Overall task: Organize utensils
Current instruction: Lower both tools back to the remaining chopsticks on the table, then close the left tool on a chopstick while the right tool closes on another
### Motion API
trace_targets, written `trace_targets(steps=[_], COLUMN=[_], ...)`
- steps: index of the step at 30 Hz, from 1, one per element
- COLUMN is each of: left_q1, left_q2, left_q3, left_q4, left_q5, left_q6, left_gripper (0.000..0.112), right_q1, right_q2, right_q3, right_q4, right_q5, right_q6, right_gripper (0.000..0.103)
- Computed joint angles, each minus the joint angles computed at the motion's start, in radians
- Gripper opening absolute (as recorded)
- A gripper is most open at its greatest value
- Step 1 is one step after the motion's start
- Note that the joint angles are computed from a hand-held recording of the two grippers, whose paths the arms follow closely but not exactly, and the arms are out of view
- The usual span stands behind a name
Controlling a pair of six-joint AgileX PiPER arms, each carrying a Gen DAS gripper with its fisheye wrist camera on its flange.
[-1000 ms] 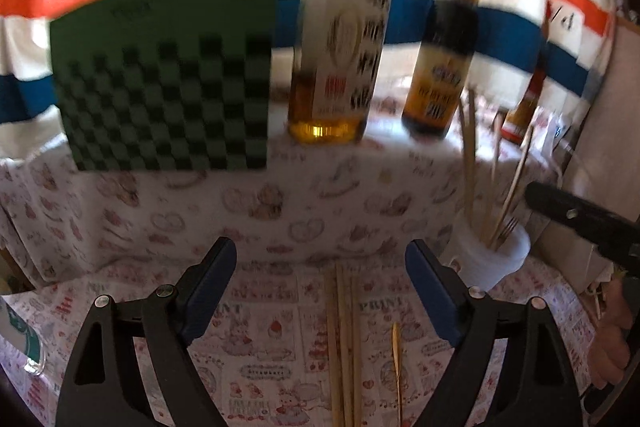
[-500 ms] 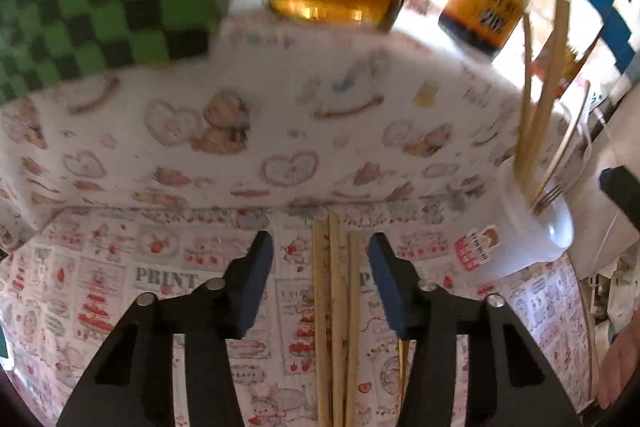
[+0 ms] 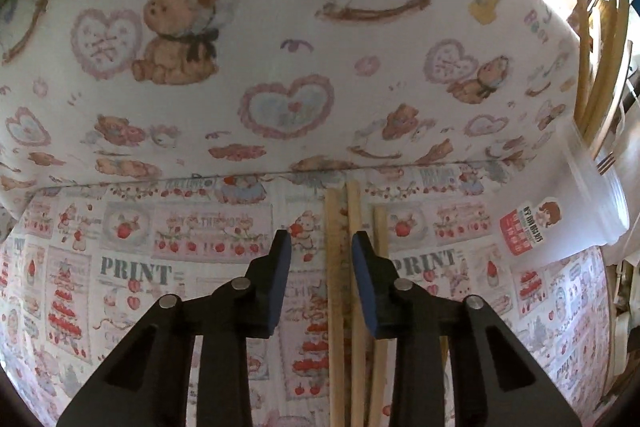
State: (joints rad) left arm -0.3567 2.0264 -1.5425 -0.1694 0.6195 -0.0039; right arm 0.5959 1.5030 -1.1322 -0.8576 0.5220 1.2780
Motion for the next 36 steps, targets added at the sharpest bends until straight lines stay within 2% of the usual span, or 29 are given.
trace_targets(steps=[6, 10, 19, 23, 24, 25, 27, 31, 36], left_q1=[-0.001, -0.01, -0.023, -0.063, -0.065, -0.061, -0.046, -0.027, 0.041], left_q2=[0.008, 0.053, 0.096, 0.111, 0.113, 0.108, 0.088, -0.022, -0.222], left_q3=[-0.014, -0.097, -0.182, -0.205, -0.21, -0.201, -0.165, -0.012, 0.209], left_q4=[0.018, 0.138, 0.174, 0.288, 0.286, 0.258, 0.196, 0.133, -0.128], left_q5=[0.009, 0.063, 0.11, 0.128, 0.129, 0.12, 0.099, -0.023, -0.168], left_q6=[-0.027, -0.134, -0.146, -0.228, -0.227, -0.204, -0.155, -0.1, 0.112], left_gripper=[0.03, 0.018, 0.018, 0.018, 0.013, 0.006, 0.006, 0.006, 0.006], right_q1=[-0.002, 0.001, -0.012, -0.004, 0.0, 0.005, 0.012, 0.01, 0.055], right_q2=[0.008, 0.008, 0.011, 0.012, 0.01, 0.008, 0.003, -0.02, -0.018], right_q3=[-0.005, -0.009, -0.01, -0.011, -0.011, -0.01, -0.008, 0.009, -0.003], right_q4=[0.007, -0.002, 0.01, -0.008, -0.016, -0.022, -0.027, 0.007, 0.042], right_q5=[0.012, 0.028, 0.034, 0.048, 0.051, 0.054, 0.05, -0.014, -0.046], right_q6=[-0.004, 0.0, -0.009, 0.005, 0.011, 0.018, 0.022, -0.002, -0.052], right_gripper=[0.053, 0.053, 0.053, 0.053, 0.053, 0.052, 0.049, 0.042, 0.038])
